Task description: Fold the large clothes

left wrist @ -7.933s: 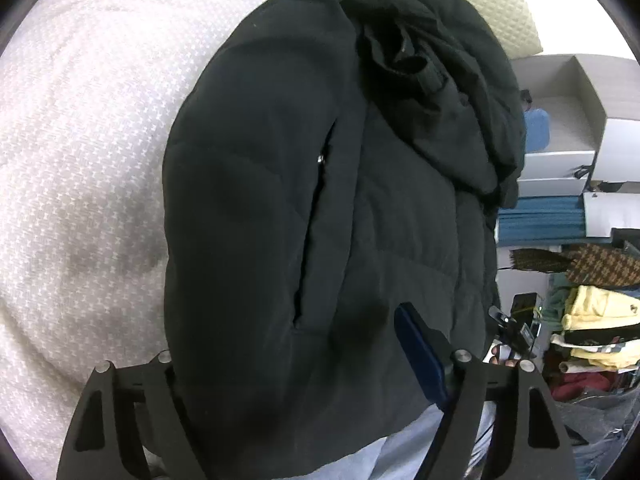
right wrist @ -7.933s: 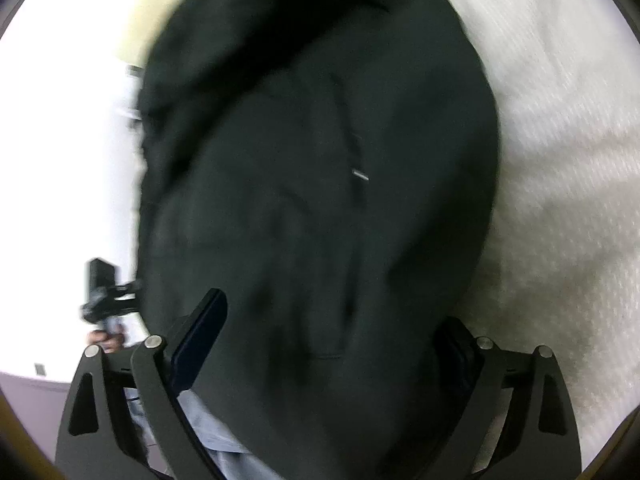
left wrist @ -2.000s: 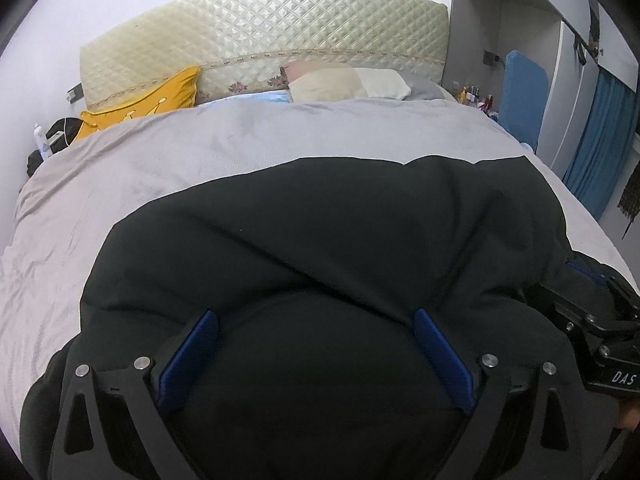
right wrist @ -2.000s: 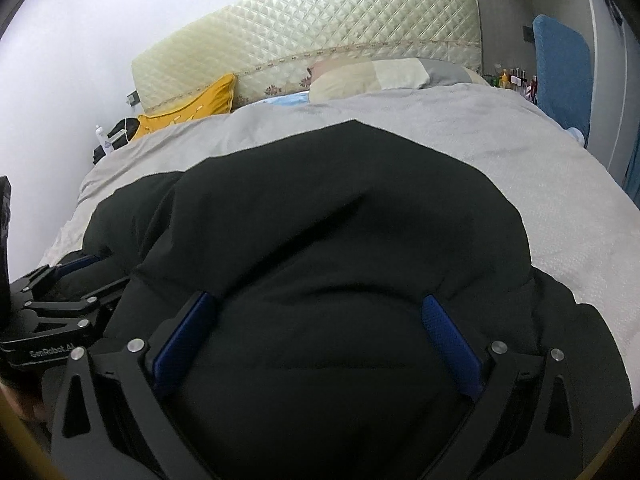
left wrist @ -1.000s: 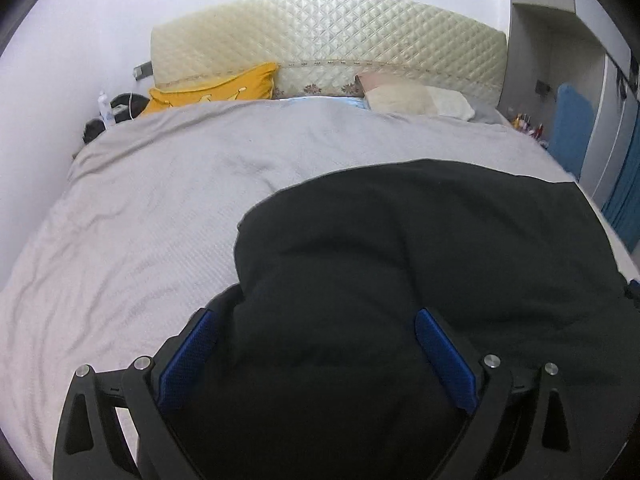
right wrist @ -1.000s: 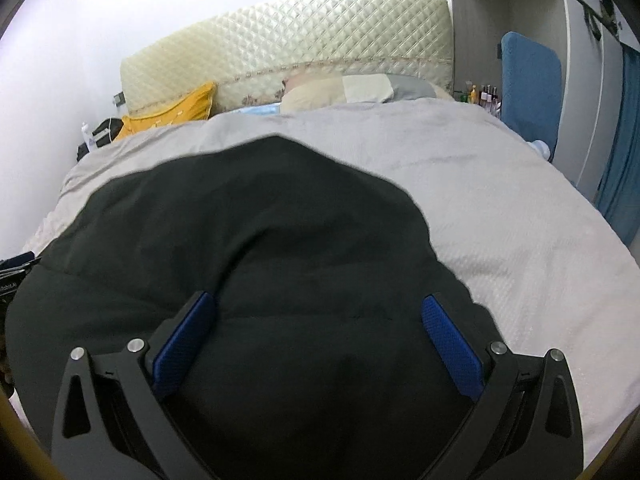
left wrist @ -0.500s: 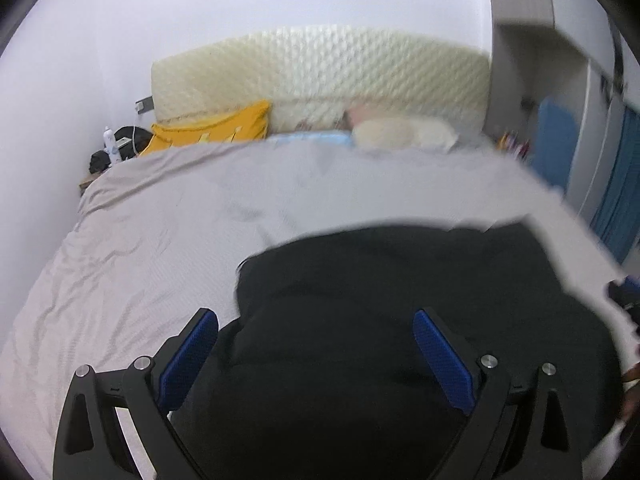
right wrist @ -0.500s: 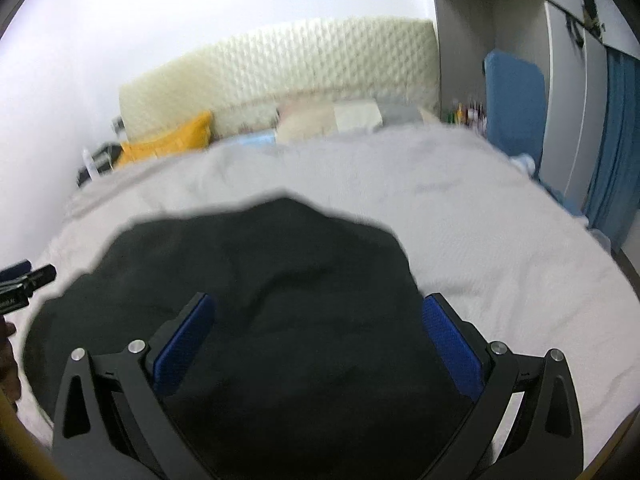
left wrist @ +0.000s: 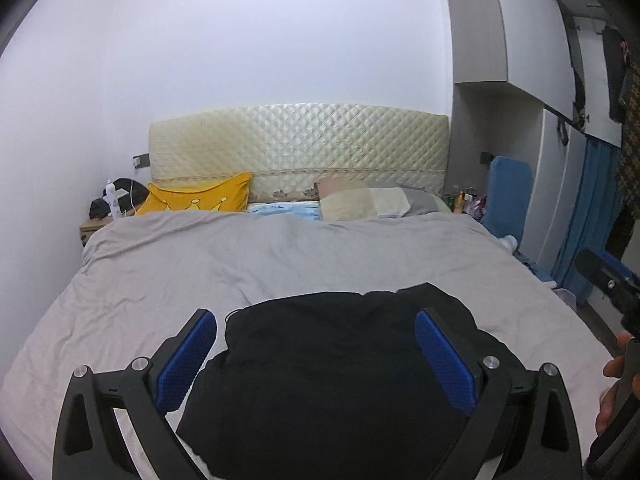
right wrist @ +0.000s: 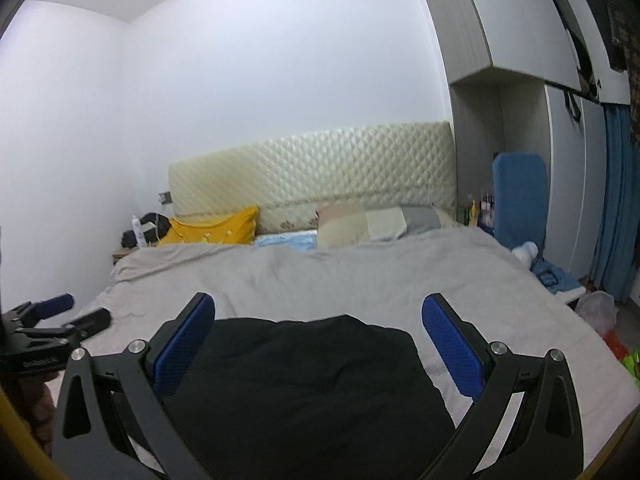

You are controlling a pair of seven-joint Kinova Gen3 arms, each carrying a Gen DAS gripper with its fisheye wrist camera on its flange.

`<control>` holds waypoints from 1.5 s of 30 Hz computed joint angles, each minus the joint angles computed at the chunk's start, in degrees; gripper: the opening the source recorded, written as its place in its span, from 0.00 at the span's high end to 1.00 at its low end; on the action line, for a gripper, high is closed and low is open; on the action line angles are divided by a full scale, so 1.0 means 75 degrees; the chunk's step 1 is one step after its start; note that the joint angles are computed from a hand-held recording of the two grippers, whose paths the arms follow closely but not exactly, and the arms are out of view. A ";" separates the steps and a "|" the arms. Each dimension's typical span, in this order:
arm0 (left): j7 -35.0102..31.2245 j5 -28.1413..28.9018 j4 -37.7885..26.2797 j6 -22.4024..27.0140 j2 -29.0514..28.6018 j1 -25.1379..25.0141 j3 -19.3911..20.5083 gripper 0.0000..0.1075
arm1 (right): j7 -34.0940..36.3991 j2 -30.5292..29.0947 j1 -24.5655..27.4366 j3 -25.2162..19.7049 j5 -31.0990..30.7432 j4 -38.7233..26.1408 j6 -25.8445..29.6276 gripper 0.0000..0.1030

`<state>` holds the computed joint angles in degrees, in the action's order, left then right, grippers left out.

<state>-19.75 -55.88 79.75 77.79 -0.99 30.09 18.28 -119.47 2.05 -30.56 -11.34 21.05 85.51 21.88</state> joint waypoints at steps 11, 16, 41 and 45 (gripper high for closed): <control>0.0617 -0.1085 -0.0257 0.1695 -0.0172 0.1038 0.1017 0.06 | -0.1265 -0.1203 0.0595 -0.1256 0.1085 0.0880 -0.0048 0.00; 0.0911 -0.1061 -0.0234 0.2219 -0.0318 0.1297 0.1289 0.06 | -0.1400 -0.1672 0.0916 -0.1788 0.1083 0.1237 -0.0098 0.00; 0.1810 -0.0058 0.0738 0.2537 -0.0606 0.1272 0.1503 0.06 | -0.1172 -0.2242 0.1922 -0.3091 0.0117 0.2325 0.0139 0.00; 0.1821 0.0056 0.0836 0.2412 -0.0686 0.1103 0.1484 0.06 | -0.1276 -0.2212 0.1862 -0.3040 0.0130 0.2454 0.0158 0.00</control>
<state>-6.09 -55.46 86.02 95.88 -6.13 38.36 29.42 -129.04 -14.54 -16.60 -34.15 22.03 103.92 23.07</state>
